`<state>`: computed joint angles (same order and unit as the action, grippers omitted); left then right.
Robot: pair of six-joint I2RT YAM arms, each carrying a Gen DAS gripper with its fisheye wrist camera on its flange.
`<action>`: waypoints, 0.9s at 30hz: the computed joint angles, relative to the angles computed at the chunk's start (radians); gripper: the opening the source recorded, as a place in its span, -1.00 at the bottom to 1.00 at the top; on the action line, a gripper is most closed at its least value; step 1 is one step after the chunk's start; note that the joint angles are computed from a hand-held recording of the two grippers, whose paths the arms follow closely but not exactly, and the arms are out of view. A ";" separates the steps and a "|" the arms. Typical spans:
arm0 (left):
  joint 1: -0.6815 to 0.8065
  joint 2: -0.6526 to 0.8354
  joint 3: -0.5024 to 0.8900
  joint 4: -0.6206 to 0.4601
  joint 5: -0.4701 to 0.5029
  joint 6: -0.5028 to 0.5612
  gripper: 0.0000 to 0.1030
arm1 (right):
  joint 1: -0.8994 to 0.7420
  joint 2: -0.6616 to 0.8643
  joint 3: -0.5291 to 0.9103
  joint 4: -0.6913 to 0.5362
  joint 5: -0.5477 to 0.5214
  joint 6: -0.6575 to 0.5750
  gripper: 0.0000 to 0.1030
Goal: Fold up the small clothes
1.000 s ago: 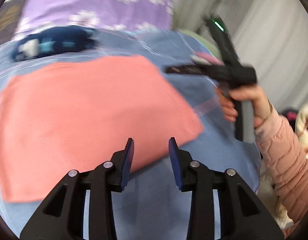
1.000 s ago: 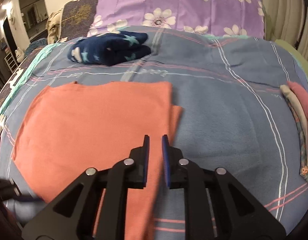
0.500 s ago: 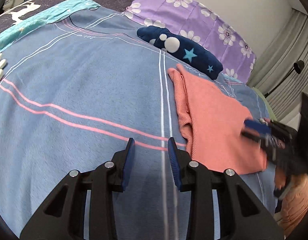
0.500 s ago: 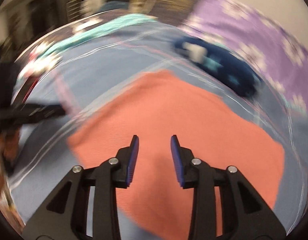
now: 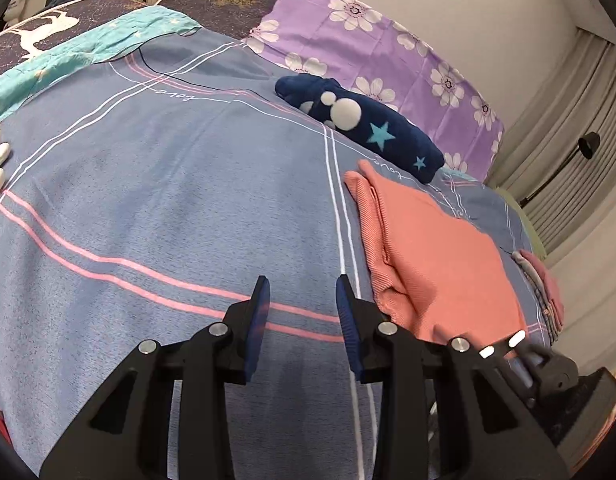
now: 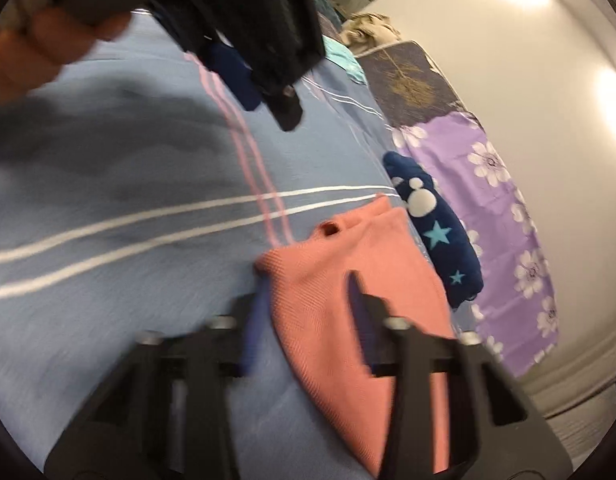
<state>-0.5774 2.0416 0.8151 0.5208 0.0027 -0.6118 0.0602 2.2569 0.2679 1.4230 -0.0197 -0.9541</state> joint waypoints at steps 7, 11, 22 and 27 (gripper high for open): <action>0.035 0.050 0.059 -0.010 0.148 0.031 -0.31 | -0.158 -0.412 0.079 -0.709 -0.297 0.085 -0.77; 0.011 0.120 0.114 -0.023 0.191 0.044 -0.31 | -0.256 -0.443 0.267 -1.188 -0.428 -0.003 -0.51; -0.092 0.156 0.294 -0.253 0.053 0.245 -0.48 | -0.311 -0.240 0.935 -1.624 -0.390 0.387 -0.52; -0.064 0.207 0.424 -0.353 0.139 0.325 -0.48 | -0.172 -0.079 1.174 -1.701 -0.263 0.464 -0.22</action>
<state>-0.6417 2.2491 1.2391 0.1676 0.1418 -0.2865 -0.1118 2.1775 1.4422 -0.2783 -0.2825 -0.4906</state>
